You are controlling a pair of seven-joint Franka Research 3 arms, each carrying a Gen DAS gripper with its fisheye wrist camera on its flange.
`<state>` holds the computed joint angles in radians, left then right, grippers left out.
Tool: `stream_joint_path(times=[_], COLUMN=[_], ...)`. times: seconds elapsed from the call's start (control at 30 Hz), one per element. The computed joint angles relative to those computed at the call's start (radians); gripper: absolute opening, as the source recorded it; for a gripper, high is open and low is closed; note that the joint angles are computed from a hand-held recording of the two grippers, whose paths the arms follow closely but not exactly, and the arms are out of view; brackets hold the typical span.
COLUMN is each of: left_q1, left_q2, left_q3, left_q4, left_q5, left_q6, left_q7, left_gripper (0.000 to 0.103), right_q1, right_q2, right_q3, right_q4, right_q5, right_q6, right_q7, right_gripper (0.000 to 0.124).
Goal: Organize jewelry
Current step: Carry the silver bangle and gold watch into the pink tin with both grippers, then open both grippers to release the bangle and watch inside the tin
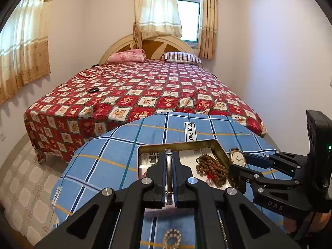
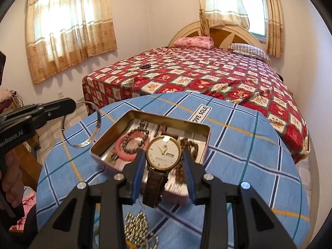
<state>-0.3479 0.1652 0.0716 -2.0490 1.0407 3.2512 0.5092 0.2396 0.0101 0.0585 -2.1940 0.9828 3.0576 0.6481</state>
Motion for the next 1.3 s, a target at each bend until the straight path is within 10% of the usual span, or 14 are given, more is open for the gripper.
stream_joint_path(times=[0.1, 0.33, 1.1, 1.3], left_q1=[0.091, 0.109, 0.062, 0.009], left_q2=[0.047, 0.140, 0.222, 0.206], left_q3=[-0.120, -0.169, -0.171, -0.097], left_q4=[0.030, 0.112, 0.182, 0.159], left_q5=[-0.143, -0.326, -0.526, -0.471], left_q6=[-0.038, -0.100, -0.197, -0.158], left_q7=[0.156, 0.338, 0.574, 0.502], left_gripper=[0.004, 0.004, 0.007, 0.058], right_q1=[-0.009, -0.040, -0.083, -0.094], right_q2=[0.047, 0.138, 0.186, 0.156], right_q3=[-0.005, 0.005, 0.041, 0.061], right_q4=[0.038, 0.108, 0.107, 0.075], right_q5=[-0.089, -0.246, -0.431, -0.379], right_q6=[-0.008, -0.031, -0.031, 0.005], right_q7=[0.075, 0.190, 0.348, 0.309], right_gripper=[0.039, 0.039, 0.046, 0.061])
